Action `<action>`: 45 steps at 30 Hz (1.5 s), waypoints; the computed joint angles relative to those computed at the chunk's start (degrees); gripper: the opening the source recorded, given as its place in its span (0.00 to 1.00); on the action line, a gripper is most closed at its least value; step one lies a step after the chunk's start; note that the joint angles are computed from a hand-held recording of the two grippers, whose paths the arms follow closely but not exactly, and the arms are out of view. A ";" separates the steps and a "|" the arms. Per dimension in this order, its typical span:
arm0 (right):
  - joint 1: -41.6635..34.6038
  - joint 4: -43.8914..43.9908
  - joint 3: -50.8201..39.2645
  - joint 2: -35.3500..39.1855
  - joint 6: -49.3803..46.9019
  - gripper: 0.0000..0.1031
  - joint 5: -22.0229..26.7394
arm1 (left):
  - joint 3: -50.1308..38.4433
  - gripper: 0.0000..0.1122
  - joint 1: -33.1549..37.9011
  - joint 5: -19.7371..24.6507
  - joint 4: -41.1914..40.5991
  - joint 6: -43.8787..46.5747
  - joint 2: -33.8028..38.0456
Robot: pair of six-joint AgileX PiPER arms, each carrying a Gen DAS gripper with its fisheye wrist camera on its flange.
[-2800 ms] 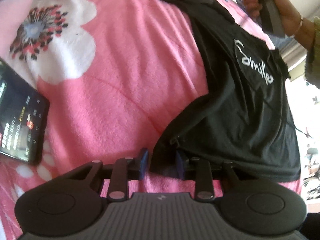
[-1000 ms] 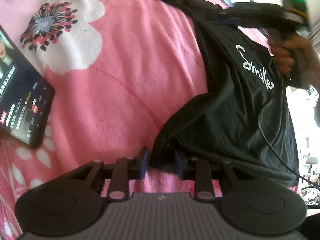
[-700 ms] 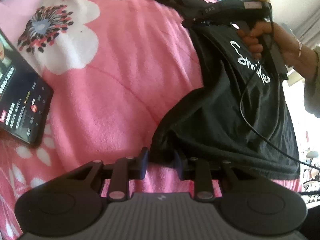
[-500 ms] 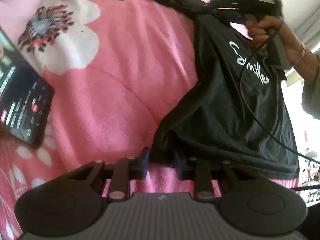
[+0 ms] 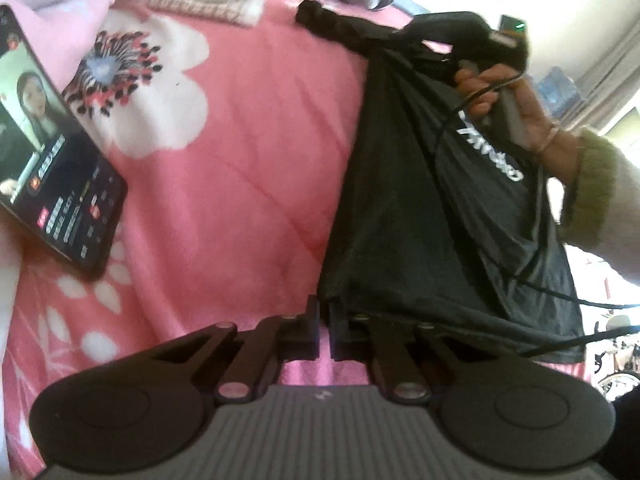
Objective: Fold clothes
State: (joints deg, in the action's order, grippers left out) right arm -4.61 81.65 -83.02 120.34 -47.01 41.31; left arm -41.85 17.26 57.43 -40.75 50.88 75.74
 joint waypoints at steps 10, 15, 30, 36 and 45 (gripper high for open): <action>2.73 -2.04 -3.50 4.92 -1.02 0.01 -2.50 | 0.32 0.04 0.76 3.48 4.20 -6.35 -0.85; 1.25 -8.85 -7.50 5.53 10.37 0.05 1.33 | 1.79 0.04 2.49 4.30 3.74 -9.67 0.62; -11.59 -13.66 13.41 -19.41 3.29 0.43 13.52 | 1.93 0.06 5.73 6.11 2.11 -5.31 1.70; -17.05 -24.76 29.43 -37.24 -3.74 0.43 23.72 | 3.20 0.06 8.42 6.57 1.53 -1.54 2.34; -13.41 -41.67 47.24 -63.25 -6.86 0.43 25.45 | 2.07 0.18 11.20 10.32 3.93 0.82 0.36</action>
State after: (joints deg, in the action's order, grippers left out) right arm -18.02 39.98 -35.78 57.10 -53.88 66.76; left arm -39.77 28.46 67.74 -36.82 51.70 76.10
